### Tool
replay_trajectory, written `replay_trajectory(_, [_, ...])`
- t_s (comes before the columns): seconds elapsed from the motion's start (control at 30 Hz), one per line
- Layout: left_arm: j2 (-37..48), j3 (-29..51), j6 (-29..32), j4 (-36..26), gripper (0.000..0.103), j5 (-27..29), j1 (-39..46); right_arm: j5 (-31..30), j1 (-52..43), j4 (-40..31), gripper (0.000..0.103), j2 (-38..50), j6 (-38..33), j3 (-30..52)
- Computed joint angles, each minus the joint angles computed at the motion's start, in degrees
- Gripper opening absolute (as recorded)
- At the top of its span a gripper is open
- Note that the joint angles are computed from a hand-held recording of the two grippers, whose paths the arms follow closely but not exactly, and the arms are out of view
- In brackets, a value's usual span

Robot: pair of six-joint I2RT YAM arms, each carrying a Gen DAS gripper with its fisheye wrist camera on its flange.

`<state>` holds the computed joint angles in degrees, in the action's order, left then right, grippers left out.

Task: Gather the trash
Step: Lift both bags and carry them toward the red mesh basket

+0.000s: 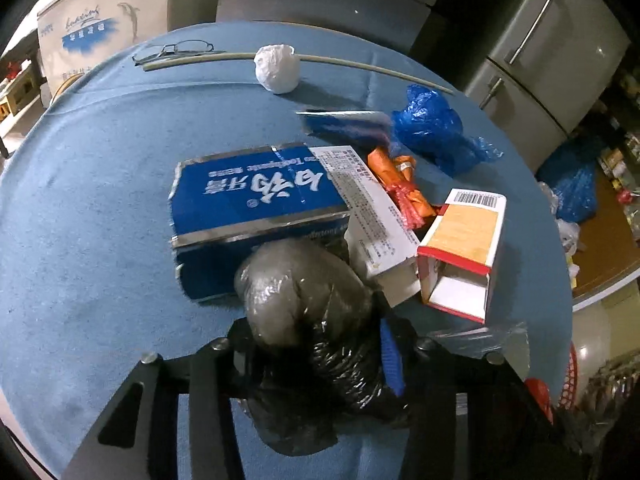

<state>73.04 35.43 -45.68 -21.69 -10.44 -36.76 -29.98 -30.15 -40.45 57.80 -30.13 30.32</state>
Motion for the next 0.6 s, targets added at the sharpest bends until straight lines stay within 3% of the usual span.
replay_trajectory(0.3, [-13.88, -4.34, -1.46, -9.57, 0.046, -6.50, -2.75, -2.23, -2.16, -3.21, 0.050, -2.09, -0.09, 0.41])
replay_trajectory(0.6, [-21.82, -1.87, -2.57, -17.15, 0.046, -12.76, -4.77, -6.07, -5.97, -9.77, 0.050, -7.57, -2.14, 2.23])
